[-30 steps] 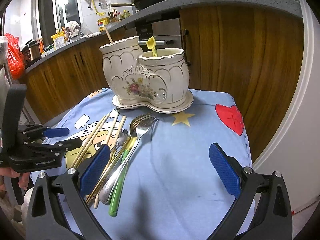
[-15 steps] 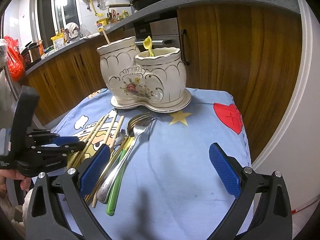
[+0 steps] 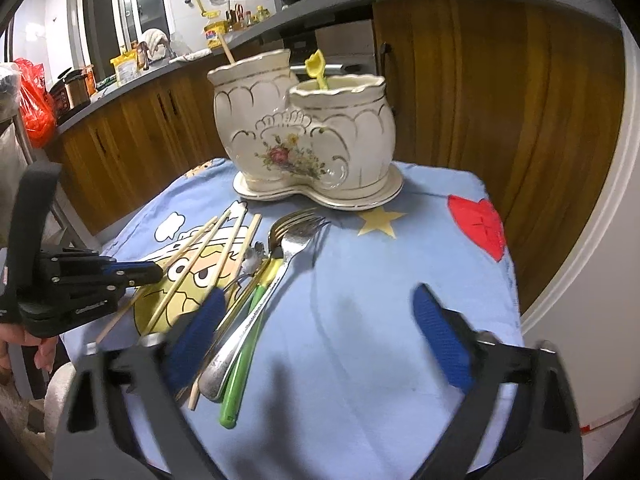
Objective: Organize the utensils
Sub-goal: 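Grasp another chopstick with the left tool while the right tool grasps a silver fork, then lift the chopstick and fork and carry both toward the ceramic holder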
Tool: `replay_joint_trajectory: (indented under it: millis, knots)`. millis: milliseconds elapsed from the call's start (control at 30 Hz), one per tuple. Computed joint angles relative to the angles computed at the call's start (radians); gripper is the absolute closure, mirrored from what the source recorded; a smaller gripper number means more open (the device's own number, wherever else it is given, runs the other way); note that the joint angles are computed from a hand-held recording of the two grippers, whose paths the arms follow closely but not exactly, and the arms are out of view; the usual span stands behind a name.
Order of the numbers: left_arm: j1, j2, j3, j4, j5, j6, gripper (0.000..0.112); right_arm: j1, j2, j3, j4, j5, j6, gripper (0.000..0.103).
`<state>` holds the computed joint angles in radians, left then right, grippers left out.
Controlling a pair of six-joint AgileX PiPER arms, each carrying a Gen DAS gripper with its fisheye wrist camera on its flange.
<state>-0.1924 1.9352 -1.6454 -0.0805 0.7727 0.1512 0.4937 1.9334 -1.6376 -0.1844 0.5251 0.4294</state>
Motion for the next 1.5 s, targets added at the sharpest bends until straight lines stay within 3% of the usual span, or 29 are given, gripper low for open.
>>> replay_joint_trajectory:
  millis: [133,300,367,433,533,700,833,1033,1500]
  knots:
    - [0.011,-0.023,0.03,-0.029,-0.031,0.042,0.107,-0.013,0.079,-0.127,0.103,0.092,-0.073,0.055]
    - [0.035,-0.048,0.065,-0.098,-0.055,0.107,0.107,-0.005,0.153,-0.24,0.126,0.166,-0.079,0.074]
    - [0.046,-0.054,0.072,-0.127,-0.063,0.133,0.107,-0.003,0.171,-0.274,0.135,0.186,-0.073,0.074]
    - [0.056,-0.053,0.073,-0.158,-0.066,0.16,0.107,0.003,0.198,-0.325,0.123,0.221,-0.051,0.082]
    - [0.068,-0.052,0.076,-0.195,-0.069,0.196,0.107,0.006,0.246,-0.413,0.12,0.286,-0.034,0.086]
    - [0.084,-0.05,0.073,-0.242,-0.07,0.242,0.107,0.001,0.335,-0.568,0.161,0.405,-0.024,0.087]
    - [0.096,-0.051,0.077,-0.278,-0.071,0.273,0.107,0.0,0.36,-0.615,0.155,0.426,-0.004,0.088]
    - [0.1,-0.058,0.088,-0.3,-0.078,0.291,0.107,-0.019,0.319,-0.532,0.216,0.35,-0.014,0.099]
    - [0.09,-0.101,0.108,-0.322,-0.098,0.312,0.107,-0.011,0.069,-0.158,0.191,0.092,-0.051,0.1]
